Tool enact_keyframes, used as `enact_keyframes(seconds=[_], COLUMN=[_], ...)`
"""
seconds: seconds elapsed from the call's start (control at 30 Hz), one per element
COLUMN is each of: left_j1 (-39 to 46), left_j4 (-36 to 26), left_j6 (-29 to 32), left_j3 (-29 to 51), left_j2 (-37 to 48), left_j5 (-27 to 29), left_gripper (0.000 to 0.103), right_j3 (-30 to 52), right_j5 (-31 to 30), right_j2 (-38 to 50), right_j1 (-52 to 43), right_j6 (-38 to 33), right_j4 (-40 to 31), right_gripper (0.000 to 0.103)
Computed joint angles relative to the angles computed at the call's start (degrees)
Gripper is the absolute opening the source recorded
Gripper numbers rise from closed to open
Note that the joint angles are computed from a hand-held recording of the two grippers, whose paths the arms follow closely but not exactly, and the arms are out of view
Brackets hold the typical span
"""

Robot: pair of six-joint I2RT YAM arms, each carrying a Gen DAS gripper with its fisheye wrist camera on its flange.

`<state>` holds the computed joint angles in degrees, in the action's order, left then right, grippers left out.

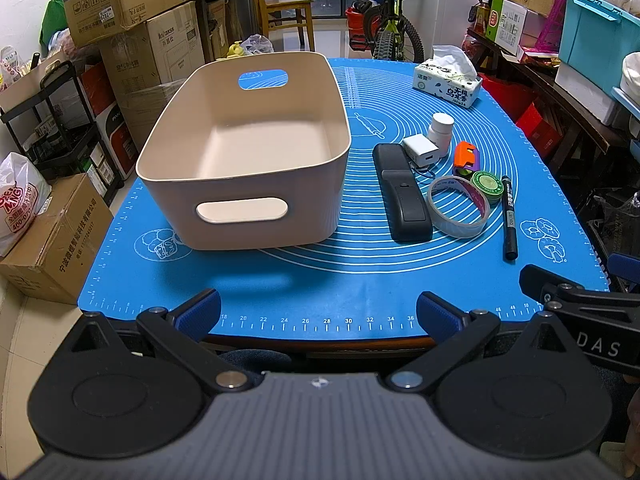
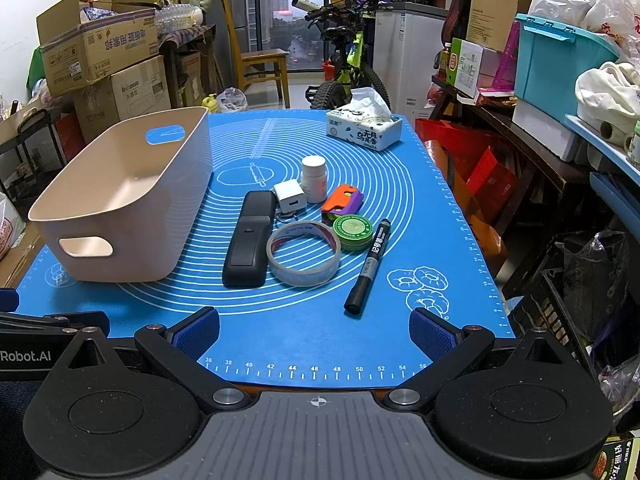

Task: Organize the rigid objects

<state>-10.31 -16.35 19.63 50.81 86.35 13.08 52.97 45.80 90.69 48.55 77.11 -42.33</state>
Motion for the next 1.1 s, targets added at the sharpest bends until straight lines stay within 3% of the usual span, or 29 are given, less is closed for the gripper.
enact_keyframes(seconds=[0.67, 1.0, 1.1], left_j1=[0.29, 1.87, 2.47], left_j4=[-2.47, -1.57, -3.95], left_j6=[-0.99, -3.08, -2.27], left_j3=[2.45, 14.10, 20.83], left_j2=[-0.61, 6.78, 11.70], left_j5=[0.66, -2.16, -2.01], left_gripper=[0.103, 0.103, 0.103], right_j3=[-0.14, 0.77, 0.38], right_j5=[0.12, 0.19, -0.62], right_j2=[-3.19, -5.91, -6.26], right_j1=[-1.07, -8.81, -12.18], right_j6=[-0.98, -11.17, -14.57], right_j4=[-1.15, 2.31, 5.22], right_gripper=[0.100, 0.101, 0.101])
